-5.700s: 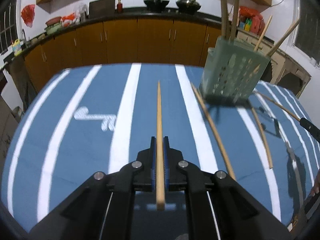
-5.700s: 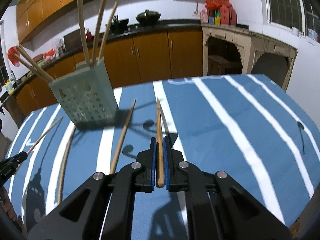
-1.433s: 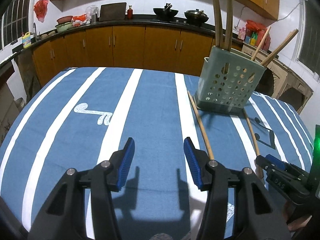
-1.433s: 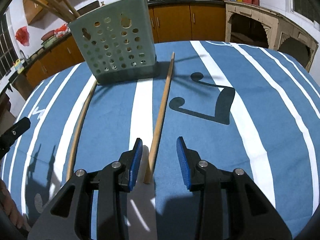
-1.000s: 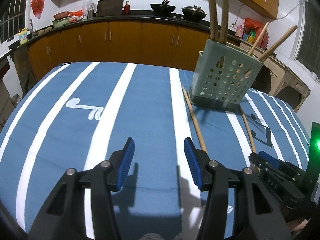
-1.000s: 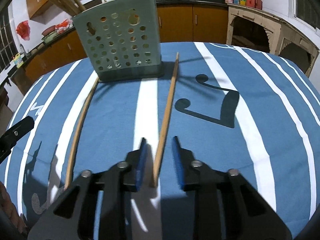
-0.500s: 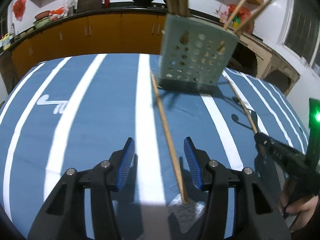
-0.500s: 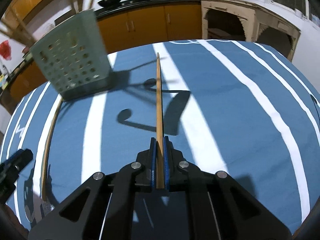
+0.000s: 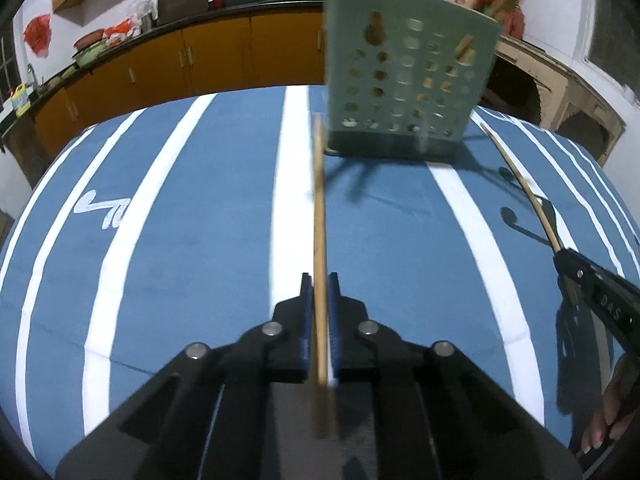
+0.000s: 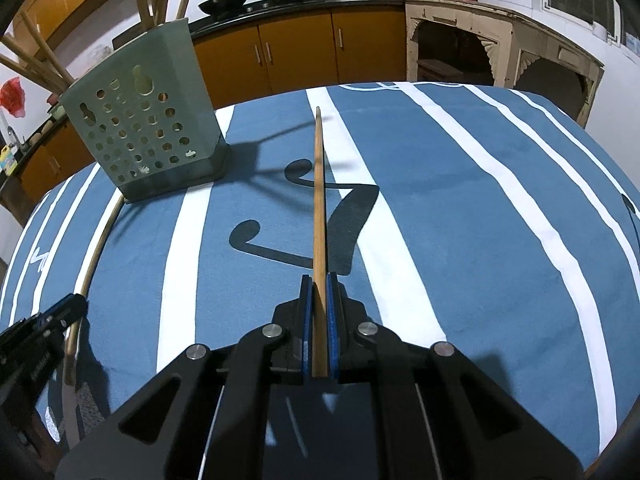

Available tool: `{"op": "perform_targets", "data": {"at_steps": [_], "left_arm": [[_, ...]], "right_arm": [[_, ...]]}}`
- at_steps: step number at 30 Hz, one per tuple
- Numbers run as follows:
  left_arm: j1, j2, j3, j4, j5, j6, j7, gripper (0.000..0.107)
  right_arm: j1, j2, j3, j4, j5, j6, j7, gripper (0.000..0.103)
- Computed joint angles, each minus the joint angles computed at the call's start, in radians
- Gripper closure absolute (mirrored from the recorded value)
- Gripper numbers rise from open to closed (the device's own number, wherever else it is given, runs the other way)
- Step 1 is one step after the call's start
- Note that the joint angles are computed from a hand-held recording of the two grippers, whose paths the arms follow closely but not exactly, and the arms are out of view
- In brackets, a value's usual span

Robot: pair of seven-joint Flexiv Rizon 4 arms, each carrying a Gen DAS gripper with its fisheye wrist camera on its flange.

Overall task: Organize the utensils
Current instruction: 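Grasp another chopstick with the left tool while the right tool grasps one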

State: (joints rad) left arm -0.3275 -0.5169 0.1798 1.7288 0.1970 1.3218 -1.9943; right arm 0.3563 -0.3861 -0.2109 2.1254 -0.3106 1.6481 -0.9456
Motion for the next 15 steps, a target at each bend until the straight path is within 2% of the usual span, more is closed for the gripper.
{"op": "perform_targets", "data": {"at_steps": [4,7,13,15], "left_arm": [[0.015,0.006,0.031,0.005,0.008,-0.007,-0.022,0.098],[0.049,0.013,0.025,0.017,0.001,-0.002,-0.016,0.098],[0.165,0.030,-0.072,0.075,-0.082,0.066,0.139,0.097],[0.173,0.032,-0.080,0.088,-0.103,0.079,0.181,0.092]], "right_arm": [[-0.014,-0.006,0.013,-0.011,-0.001,-0.004,-0.011,0.095],[-0.020,-0.014,0.014,-0.022,-0.002,-0.008,-0.014,0.095],[-0.039,-0.027,0.025,-0.045,-0.004,-0.018,-0.023,0.095],[-0.039,-0.026,0.025,-0.045,-0.006,-0.020,-0.024,0.095]]}}
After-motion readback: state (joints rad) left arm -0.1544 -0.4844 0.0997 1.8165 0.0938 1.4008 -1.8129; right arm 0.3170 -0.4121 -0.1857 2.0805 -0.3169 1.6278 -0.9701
